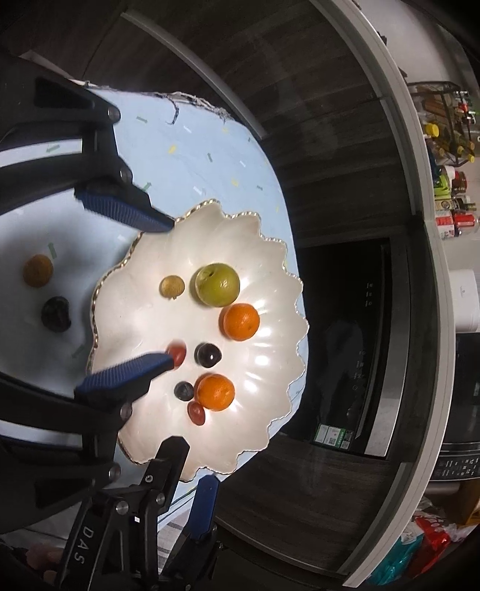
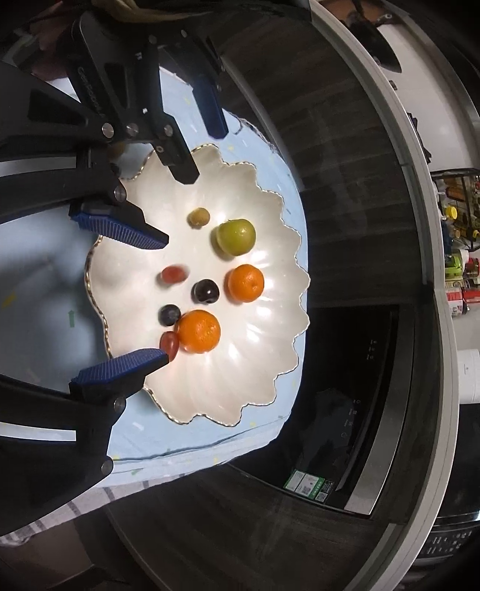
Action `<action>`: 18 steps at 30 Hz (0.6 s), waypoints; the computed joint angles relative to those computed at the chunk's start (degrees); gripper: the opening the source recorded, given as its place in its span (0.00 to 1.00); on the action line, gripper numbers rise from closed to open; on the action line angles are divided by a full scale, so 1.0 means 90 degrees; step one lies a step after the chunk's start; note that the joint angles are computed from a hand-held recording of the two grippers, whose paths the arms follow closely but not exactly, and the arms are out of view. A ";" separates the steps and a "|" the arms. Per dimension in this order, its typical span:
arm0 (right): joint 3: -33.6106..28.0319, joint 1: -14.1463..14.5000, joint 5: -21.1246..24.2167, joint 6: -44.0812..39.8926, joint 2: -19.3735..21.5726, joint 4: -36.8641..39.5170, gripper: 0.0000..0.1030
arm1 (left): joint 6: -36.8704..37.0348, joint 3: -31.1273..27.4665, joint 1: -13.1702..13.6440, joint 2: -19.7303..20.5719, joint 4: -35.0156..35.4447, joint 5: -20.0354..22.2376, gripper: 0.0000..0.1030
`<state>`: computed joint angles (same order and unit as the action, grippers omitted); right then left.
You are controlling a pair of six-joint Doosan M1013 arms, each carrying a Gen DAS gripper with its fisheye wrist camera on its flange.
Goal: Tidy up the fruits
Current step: 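Withdraw both open tools from the bowl toward the longan and dark plum on the cloth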
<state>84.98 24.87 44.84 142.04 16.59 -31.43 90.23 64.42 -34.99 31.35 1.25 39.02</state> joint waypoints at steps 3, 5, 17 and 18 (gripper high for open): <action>-0.0021 0.0027 0.0107 0.0082 0.0005 -0.0112 0.56 | -0.0097 0.0070 0.0013 -0.0052 0.0087 -0.0102 0.75; -0.0015 0.0043 0.0114 0.0095 -0.0010 -0.0143 0.56 | -0.0076 0.0108 0.0014 -0.0083 0.0111 -0.0122 0.75; -0.0053 0.0218 0.0257 0.0386 -0.0054 -0.0594 0.56 | -0.0167 0.0397 0.0061 -0.0324 0.0208 -0.0360 0.78; -0.0056 0.0233 0.0260 0.0405 -0.0058 -0.0617 0.56 | -0.0168 0.0427 0.0067 -0.0347 0.0212 -0.0375 0.78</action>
